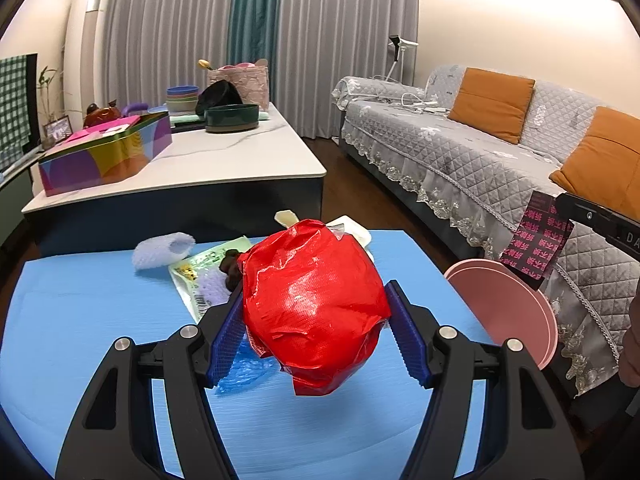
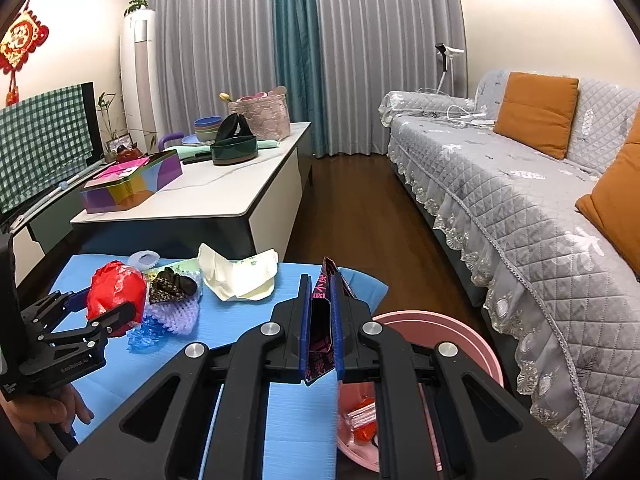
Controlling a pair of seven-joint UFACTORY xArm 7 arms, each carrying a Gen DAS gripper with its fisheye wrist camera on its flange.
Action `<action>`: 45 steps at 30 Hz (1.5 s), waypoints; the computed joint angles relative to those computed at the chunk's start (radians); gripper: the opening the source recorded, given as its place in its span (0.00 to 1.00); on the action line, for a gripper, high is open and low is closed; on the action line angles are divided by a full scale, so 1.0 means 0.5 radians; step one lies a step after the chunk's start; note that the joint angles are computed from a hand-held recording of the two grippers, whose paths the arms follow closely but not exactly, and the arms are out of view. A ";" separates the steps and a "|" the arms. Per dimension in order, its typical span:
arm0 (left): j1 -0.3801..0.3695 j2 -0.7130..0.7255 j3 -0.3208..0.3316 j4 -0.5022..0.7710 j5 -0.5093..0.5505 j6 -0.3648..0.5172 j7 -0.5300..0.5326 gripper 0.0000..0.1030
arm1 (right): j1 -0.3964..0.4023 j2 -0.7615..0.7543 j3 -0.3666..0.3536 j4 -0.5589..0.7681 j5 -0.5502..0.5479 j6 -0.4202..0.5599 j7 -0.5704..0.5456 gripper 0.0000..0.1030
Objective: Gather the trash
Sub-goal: 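Carry the red bag and pink packet over the pink bin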
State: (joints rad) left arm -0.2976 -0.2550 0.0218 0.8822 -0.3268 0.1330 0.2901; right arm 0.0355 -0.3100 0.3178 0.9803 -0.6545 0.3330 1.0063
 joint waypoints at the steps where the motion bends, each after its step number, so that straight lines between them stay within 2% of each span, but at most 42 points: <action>1: -0.008 0.002 0.002 0.002 -0.005 -0.001 0.005 0.63 | -0.001 -0.006 -0.002 -0.004 -0.001 0.003 0.000 0.10; 8: -0.059 -0.001 -0.006 0.017 -0.044 0.022 0.031 0.63 | -0.047 -0.077 -0.010 -0.036 -0.005 0.028 -0.003 0.10; 20: -0.083 0.074 -0.113 0.138 -0.003 0.064 -0.034 0.63 | -0.155 -0.190 -0.029 -0.096 0.046 0.093 -0.053 0.10; 32: -0.132 0.298 -0.233 0.350 -0.038 0.092 -0.034 0.63 | -0.262 -0.240 -0.073 -0.134 0.079 0.182 -0.108 0.10; 45: -0.126 0.562 -0.396 0.584 0.029 0.112 -0.031 0.63 | -0.272 -0.209 -0.119 -0.170 0.106 0.203 -0.164 0.10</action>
